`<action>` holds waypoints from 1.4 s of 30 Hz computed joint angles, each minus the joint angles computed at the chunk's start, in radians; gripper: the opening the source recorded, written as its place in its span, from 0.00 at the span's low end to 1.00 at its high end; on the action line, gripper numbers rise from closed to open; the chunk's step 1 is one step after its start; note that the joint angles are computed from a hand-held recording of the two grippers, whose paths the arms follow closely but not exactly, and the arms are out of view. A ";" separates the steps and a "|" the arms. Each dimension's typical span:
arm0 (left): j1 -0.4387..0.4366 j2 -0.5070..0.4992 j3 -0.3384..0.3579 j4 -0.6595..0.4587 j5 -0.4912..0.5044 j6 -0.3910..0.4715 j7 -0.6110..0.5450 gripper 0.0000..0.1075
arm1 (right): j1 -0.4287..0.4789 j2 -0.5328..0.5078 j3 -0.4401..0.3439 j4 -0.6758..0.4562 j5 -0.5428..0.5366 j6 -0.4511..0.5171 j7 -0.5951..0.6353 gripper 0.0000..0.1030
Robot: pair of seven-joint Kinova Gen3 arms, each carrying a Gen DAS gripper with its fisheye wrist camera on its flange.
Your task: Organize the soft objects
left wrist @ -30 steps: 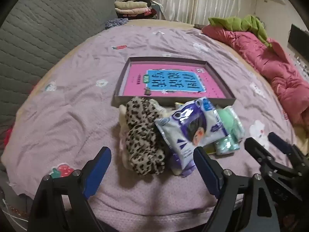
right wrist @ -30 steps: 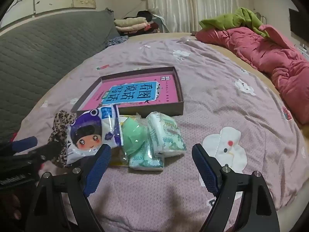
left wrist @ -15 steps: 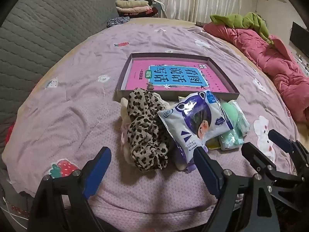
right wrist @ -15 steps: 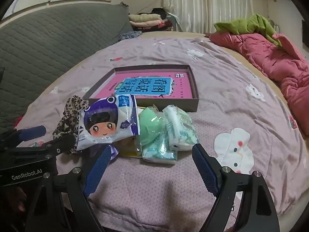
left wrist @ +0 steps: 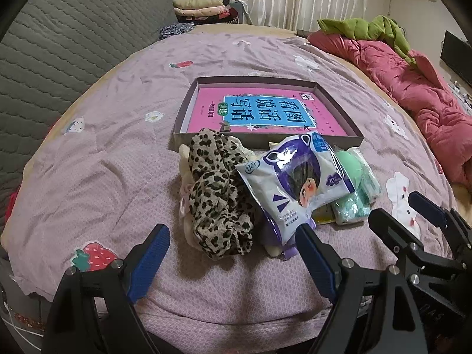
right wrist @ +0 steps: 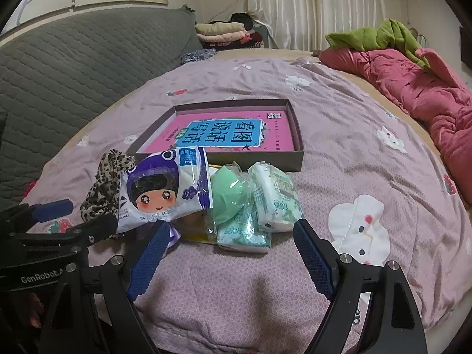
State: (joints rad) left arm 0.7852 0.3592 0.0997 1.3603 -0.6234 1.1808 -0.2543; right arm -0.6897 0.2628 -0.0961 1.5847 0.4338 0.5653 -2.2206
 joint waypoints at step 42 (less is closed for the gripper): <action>-0.002 -0.015 -0.001 0.030 -0.014 -0.030 0.035 0.80 | 0.005 -0.004 0.005 0.018 0.001 -0.035 -0.005 0.84</action>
State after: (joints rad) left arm 0.7831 0.3439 0.0988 1.3904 -0.6375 1.1504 -0.2191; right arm -0.6846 0.2592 -0.0915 1.6025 0.4351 0.5298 -2.2257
